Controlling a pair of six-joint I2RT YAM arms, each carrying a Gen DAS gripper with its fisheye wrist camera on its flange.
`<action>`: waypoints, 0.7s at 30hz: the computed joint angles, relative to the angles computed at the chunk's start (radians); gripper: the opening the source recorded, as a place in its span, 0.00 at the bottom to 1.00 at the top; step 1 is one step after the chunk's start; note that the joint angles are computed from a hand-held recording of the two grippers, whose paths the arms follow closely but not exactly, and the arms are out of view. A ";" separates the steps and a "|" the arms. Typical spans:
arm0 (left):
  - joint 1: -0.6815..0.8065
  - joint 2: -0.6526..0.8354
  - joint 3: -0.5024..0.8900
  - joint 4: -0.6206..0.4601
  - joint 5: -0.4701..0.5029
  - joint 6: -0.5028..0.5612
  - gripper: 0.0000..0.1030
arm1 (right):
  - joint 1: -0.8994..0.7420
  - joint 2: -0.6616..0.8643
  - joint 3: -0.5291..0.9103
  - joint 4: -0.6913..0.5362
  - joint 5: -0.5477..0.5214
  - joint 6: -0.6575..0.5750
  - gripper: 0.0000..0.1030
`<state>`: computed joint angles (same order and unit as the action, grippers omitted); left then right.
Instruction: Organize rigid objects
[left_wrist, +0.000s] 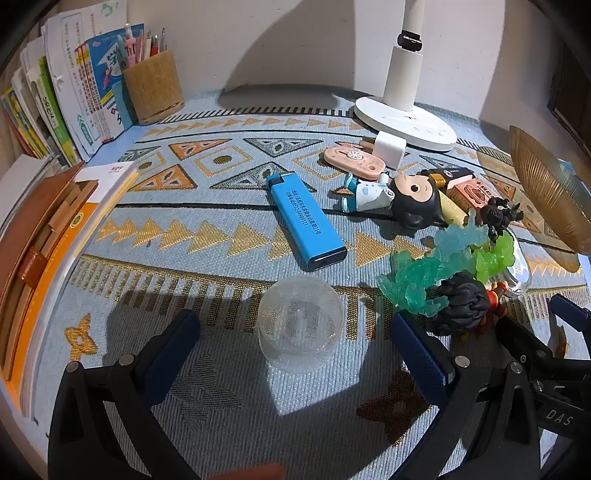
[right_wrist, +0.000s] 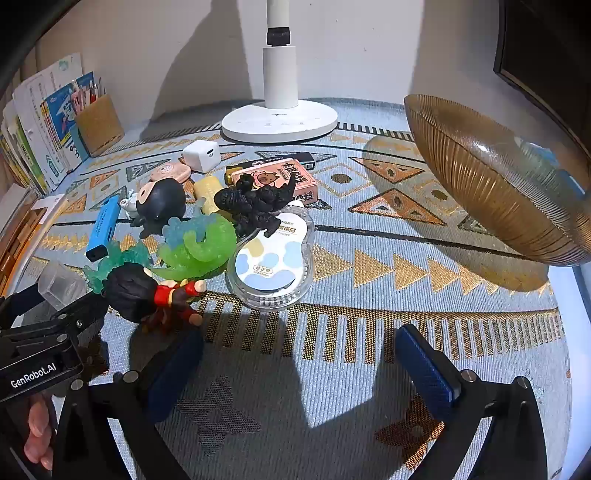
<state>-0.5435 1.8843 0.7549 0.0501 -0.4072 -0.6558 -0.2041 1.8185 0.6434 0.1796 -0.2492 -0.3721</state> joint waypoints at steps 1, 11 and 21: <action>0.000 0.000 0.000 0.000 0.000 0.000 1.00 | 0.001 0.000 -0.001 0.002 0.004 -0.002 1.00; 0.000 0.000 0.000 -0.001 -0.001 0.000 1.00 | -0.005 0.004 -0.005 0.009 -0.002 -0.004 1.00; 0.000 0.000 0.000 -0.001 -0.001 0.000 1.00 | -0.003 0.008 -0.004 0.011 -0.002 -0.003 1.00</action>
